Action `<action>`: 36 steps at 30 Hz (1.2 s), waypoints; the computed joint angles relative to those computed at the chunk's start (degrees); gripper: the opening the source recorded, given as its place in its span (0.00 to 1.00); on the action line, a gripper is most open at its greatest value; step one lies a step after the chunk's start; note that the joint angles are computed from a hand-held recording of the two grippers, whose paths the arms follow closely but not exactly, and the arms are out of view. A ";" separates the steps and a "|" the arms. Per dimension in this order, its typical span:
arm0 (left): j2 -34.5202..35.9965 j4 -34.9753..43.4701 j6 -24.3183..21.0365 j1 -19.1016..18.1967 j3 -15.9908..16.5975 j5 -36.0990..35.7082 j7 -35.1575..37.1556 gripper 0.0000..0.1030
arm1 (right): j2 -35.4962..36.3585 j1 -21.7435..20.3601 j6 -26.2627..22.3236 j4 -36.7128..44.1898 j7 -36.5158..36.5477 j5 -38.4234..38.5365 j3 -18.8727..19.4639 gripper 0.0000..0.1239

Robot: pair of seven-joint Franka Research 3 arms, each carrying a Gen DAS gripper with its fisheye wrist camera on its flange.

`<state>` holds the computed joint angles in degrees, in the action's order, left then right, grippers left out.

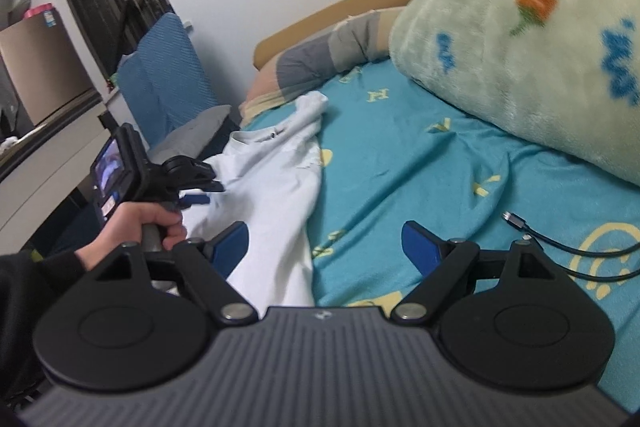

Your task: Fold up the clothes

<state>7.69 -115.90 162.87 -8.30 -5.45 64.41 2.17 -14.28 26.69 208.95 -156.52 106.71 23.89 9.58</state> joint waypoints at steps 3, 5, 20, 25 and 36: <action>-7.54 -6.09 -0.47 -0.52 -1.84 0.16 3.20 0.68 | -0.16 0.13 0.66 0.09 -0.51 -0.63 0.21 0.69; -12.99 -9.89 -1.93 -0.57 -3.93 0.25 5.36 0.81 | -1.09 -0.59 0.38 0.01 -2.79 0.75 1.59 0.69; -50.50 -34.16 -11.53 -9.41 -14.75 -25.74 22.04 0.96 | -16.79 -6.38 -3.31 -4.94 -18.50 23.81 16.71 0.69; -55.65 -36.68 -10.08 -9.02 -16.54 -28.90 22.69 0.96 | -20.94 -8.70 -6.09 -6.13 -19.27 25.60 20.61 0.69; -55.54 -37.73 -6.02 -5.22 -17.26 -31.40 25.67 0.98 | -26.50 -20.15 -13.24 -6.58 -13.53 24.18 31.87 0.69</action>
<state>-47.86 -153.63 156.85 -13.52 -22.71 33.01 27.84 -40.78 6.54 195.71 -163.10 93.18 48.06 41.45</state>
